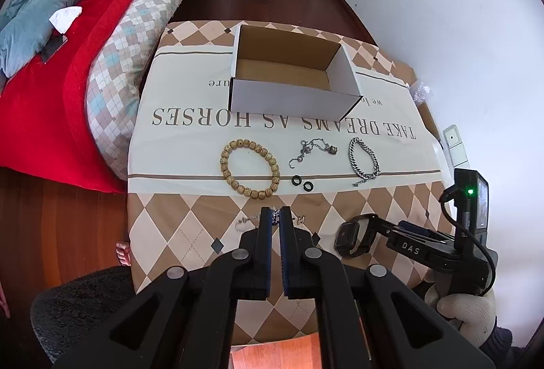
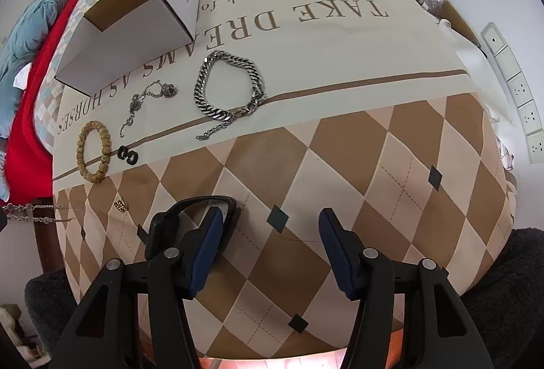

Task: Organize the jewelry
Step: 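Grasp the black watch band with the right gripper while the left gripper holds the bracelet, then carry both items into the white box and open both grippers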

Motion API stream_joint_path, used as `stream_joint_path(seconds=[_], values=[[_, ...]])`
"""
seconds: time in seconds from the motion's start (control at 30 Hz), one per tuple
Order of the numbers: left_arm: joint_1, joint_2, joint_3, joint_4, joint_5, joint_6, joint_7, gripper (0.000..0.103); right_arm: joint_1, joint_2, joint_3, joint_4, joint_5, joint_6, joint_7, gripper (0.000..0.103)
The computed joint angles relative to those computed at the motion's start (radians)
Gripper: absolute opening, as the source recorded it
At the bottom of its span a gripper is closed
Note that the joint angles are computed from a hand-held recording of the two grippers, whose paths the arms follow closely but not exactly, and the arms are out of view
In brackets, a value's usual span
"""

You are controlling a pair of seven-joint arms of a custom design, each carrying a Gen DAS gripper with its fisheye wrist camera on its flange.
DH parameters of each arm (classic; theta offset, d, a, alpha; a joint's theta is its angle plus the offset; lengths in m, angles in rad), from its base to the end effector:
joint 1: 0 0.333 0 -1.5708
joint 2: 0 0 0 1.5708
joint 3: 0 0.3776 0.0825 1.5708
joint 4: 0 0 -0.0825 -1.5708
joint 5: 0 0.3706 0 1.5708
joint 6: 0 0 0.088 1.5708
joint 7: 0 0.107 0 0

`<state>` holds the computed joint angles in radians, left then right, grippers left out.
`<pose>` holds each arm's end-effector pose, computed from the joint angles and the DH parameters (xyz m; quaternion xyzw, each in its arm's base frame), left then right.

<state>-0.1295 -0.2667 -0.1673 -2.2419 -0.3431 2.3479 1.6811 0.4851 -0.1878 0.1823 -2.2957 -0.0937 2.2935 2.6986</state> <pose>0.4509 -0.1515 0.5800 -0.6124 0.7596 -0.2175 0.0247 0.3739 0.2978 0.5103 -0.5474 0.8301 -0.0443 0.0960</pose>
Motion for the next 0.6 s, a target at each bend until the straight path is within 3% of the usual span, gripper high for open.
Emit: stream_joint_path(seconds=[0.13,0.17,0.2,0.23,0.6], values=[[-0.002,0.001,-0.003,0.003,0.003,0.007,-0.004,0.002,0.005,0.016,-0.001,0.001,0.023,0.019,-0.019,0.053],[-0.003,0.002,-0.004,0.005,0.002,0.008,-0.003,0.002,0.004,0.019,0.002,0.003,0.008,0.024,-0.017,0.043],[-0.005,0.003,-0.004,0.005,0.0,0.009,-0.002,0.002,0.004,0.022,0.002,0.001,0.004,0.04,-0.02,0.019],[-0.006,0.004,-0.004,0.006,-0.002,0.011,-0.002,0.002,0.005,0.03,0.0,0.003,0.01,0.047,-0.029,0.011],[-0.022,0.024,-0.001,0.058,-0.04,0.016,0.022,0.002,0.0,0.008,0.008,0.017,-0.041,0.103,0.029,0.01]])
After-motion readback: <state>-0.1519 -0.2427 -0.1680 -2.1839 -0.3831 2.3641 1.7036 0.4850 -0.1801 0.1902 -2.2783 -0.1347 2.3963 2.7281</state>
